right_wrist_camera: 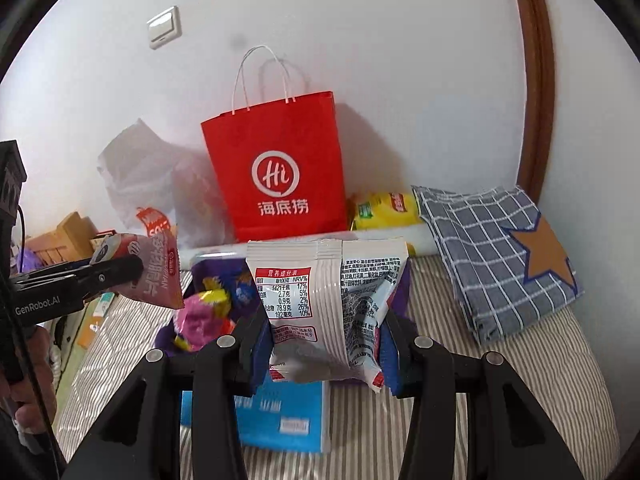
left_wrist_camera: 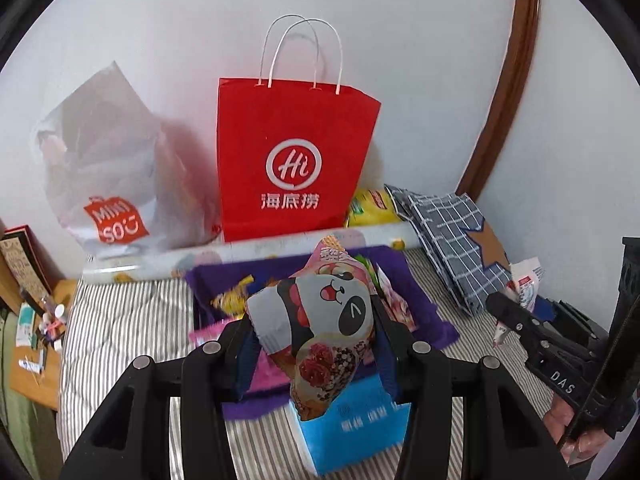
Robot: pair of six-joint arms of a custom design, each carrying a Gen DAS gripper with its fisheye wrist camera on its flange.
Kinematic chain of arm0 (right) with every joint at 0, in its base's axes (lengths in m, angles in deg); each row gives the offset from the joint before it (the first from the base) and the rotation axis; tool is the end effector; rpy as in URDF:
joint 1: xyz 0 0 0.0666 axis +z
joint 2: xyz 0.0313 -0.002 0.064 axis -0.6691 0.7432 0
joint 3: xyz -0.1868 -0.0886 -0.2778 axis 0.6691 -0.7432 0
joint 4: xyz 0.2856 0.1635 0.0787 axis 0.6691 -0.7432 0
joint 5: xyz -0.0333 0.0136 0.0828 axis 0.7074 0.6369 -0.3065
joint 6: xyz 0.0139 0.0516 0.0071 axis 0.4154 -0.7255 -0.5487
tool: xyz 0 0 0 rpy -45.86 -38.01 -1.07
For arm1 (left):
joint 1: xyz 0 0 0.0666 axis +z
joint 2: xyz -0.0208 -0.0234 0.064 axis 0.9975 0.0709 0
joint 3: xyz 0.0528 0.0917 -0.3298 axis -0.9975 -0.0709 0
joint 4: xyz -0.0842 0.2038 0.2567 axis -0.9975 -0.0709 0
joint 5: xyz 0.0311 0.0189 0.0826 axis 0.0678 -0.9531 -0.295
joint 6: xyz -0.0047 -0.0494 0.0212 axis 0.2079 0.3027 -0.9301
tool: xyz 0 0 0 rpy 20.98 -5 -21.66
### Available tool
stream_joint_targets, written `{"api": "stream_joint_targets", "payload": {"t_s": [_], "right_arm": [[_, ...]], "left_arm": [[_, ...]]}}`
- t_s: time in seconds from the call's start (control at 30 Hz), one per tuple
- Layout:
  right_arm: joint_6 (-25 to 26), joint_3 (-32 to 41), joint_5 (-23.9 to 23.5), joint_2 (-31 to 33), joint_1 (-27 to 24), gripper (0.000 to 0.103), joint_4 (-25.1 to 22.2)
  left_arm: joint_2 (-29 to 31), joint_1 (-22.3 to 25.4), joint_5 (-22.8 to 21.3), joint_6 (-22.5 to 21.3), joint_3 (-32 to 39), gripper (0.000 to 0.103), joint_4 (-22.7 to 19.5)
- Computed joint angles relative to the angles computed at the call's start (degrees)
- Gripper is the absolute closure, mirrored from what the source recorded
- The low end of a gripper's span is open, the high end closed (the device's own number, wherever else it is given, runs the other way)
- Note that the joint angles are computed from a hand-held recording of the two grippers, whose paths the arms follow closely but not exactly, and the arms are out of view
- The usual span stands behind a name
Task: Organize snacks
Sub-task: 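Carry the white packet with the right gripper while the left carries the panda bag to the towel, then open the right gripper over the towel while the left releases the panda bag there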
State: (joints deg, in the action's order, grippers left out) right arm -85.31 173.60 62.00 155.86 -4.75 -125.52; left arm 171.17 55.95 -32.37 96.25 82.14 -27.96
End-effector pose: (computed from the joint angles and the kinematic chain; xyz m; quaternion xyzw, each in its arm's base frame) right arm 0.3693 0.2746 0.5742 -0.1327 0.8783 0.1557 0.4321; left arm 0.3418 -0.1843 0.6083 -0.0573 0.9087 -0.0560 0.4097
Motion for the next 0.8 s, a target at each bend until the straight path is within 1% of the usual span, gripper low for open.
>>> {"api": "stream_joint_targets", "payload": {"t_s": [0.23,0.37,0.47,0.57,0.63,0.73,0.8], "right_arm": [[0.76,7.53,-1.4,7.17,-1.63,0.058,-1.19],[1.2,11.77,-1.97,10.49,-2.48,0.058,-1.87],[1.47,15.19,-2.04,13.15,-3.08,0.058,-2.61],[1.22,16.05,-2.7,14.63,-3.57,0.058,-2.58],[1.02,15.31,-3.48,15.13,-3.82,0.058,-1.82],[0.97,14.04,-4.57,15.96,-4.03,0.058,-0.87],[0.92,13.55,-5.28,16.56,-4.18,0.058,-0.67]], "left_arm": [[4.29,3.7,3.06,-2.3,3.61,0.056,1.44],[7.03,5.11,4.79,-2.8,5.91,0.056,1.69],[8.04,5.81,5.51,-2.93,5.96,0.056,2.46],[8.41,6.64,6.56,-2.84,4.46,0.056,3.8],[8.75,7.29,7.51,-2.75,3.48,0.056,4.4],[10.47,7.86,7.96,-3.22,4.24,0.056,3.0],[10.54,8.05,7.34,-3.53,3.39,0.056,3.42]]}}
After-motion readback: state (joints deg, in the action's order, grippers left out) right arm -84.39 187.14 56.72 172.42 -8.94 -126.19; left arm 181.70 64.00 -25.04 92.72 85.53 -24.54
